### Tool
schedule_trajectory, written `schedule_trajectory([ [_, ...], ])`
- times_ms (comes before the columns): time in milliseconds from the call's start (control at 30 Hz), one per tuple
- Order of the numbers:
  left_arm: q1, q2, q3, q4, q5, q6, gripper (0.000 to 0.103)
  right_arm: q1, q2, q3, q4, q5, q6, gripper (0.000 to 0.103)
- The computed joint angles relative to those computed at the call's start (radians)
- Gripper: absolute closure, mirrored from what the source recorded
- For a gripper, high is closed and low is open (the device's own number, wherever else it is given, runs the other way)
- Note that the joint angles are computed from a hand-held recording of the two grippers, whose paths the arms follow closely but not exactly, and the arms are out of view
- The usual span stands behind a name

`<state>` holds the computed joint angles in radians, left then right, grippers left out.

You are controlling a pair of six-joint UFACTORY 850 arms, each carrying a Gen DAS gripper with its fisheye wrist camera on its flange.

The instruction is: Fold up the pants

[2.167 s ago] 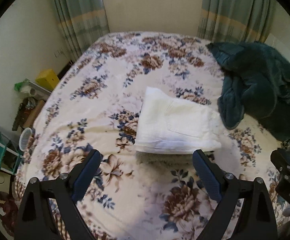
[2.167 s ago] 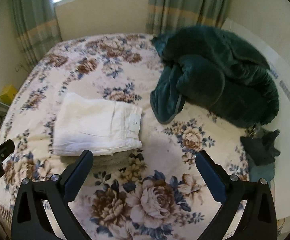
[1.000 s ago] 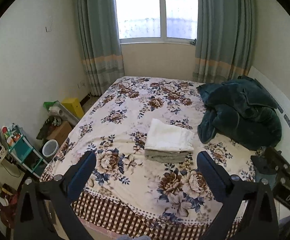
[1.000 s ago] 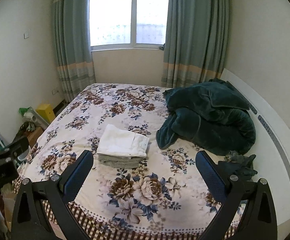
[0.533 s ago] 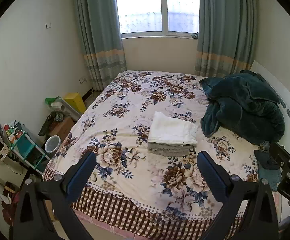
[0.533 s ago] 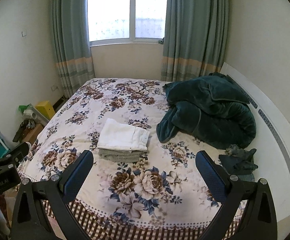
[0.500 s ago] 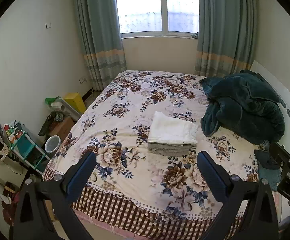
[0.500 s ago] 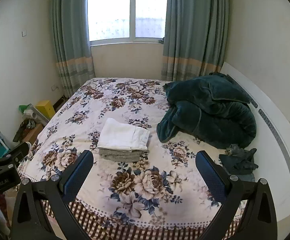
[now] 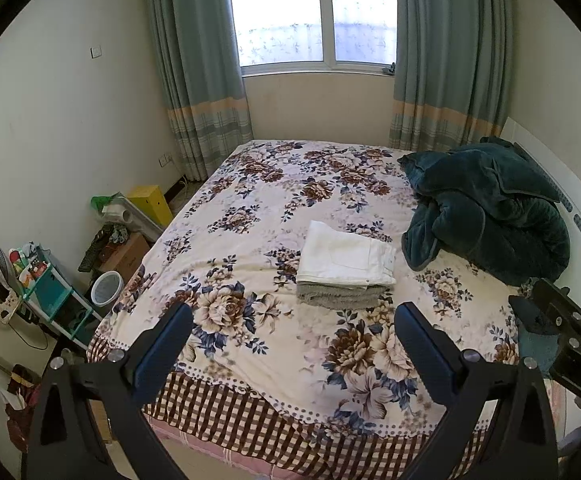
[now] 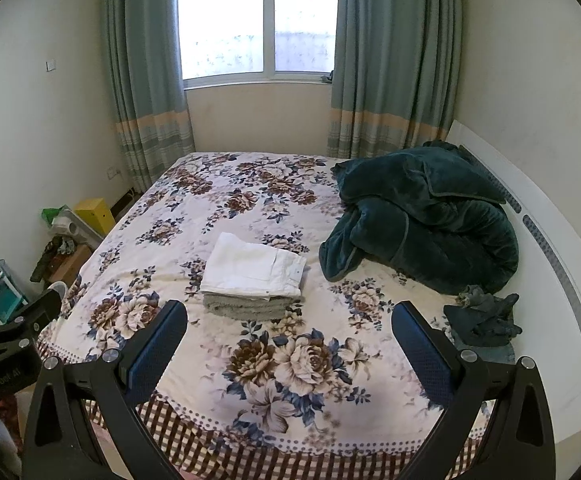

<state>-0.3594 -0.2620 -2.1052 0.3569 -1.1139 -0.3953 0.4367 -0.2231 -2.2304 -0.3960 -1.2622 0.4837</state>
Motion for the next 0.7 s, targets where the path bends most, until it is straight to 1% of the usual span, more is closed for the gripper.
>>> schedule_trajectory([
  [133, 0.0, -0.001, -0.002, 0.0, 0.0, 0.001, 0.0, 0.003, 0.016, 0.027, -0.003, 0.015, 0.0, 0.0],
  [333, 0.003, 0.008, 0.013, 0.004, 0.012, 0.001, 0.0, 0.005, 0.013, 0.02, 0.003, 0.011, 0.001, 0.0],
  [500, -0.005, 0.047, 0.068, 0.044, 0.033, -0.033, 0.0, 0.005, 0.004, 0.001, 0.008, 0.003, -0.006, 0.0],
  [700, -0.005, 0.047, 0.062, 0.047, 0.034, -0.035, 0.0, 0.003, -0.001, -0.008, 0.009, 0.009, -0.014, 0.0],
])
